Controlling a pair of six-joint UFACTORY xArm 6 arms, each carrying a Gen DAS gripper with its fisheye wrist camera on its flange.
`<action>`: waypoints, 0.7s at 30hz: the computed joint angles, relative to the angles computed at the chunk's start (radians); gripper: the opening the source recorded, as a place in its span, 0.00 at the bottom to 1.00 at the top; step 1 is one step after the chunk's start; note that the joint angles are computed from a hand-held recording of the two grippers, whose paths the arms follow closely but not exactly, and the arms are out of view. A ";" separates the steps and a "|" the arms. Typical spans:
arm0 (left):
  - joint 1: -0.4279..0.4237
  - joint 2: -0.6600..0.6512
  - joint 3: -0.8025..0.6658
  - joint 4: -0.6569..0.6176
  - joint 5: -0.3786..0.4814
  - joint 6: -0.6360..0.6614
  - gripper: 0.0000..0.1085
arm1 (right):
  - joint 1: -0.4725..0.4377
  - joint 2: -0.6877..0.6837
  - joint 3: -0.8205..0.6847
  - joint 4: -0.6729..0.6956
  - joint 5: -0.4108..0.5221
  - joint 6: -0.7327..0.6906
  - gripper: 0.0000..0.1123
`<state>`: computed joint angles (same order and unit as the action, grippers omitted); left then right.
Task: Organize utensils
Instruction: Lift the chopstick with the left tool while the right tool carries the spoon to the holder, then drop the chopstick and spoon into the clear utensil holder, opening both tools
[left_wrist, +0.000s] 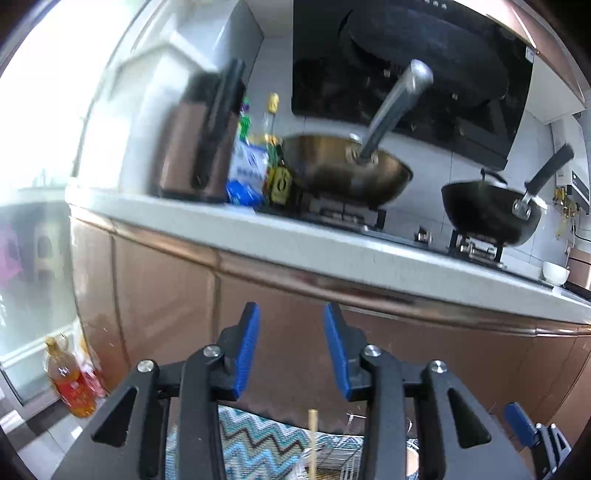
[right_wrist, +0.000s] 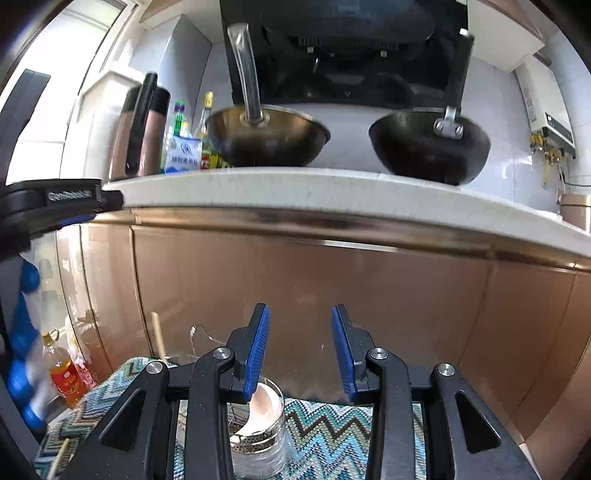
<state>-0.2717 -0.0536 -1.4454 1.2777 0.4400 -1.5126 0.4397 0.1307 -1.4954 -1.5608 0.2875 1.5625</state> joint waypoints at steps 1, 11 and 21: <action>0.000 -0.026 0.016 -0.007 0.007 0.017 0.35 | 0.005 -0.038 0.030 0.015 0.010 -0.017 0.30; -0.016 -0.357 0.214 -0.172 0.135 0.275 0.39 | 0.053 -0.353 0.259 0.223 0.056 -0.214 0.30; -0.031 -0.642 0.384 -0.322 0.227 0.411 0.39 | 0.120 -0.607 0.425 0.312 0.119 -0.289 0.31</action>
<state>-0.3030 -0.6953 -1.0618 0.9559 0.6675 -1.1017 0.5596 -0.4764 -1.0701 -1.2488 0.4064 1.2734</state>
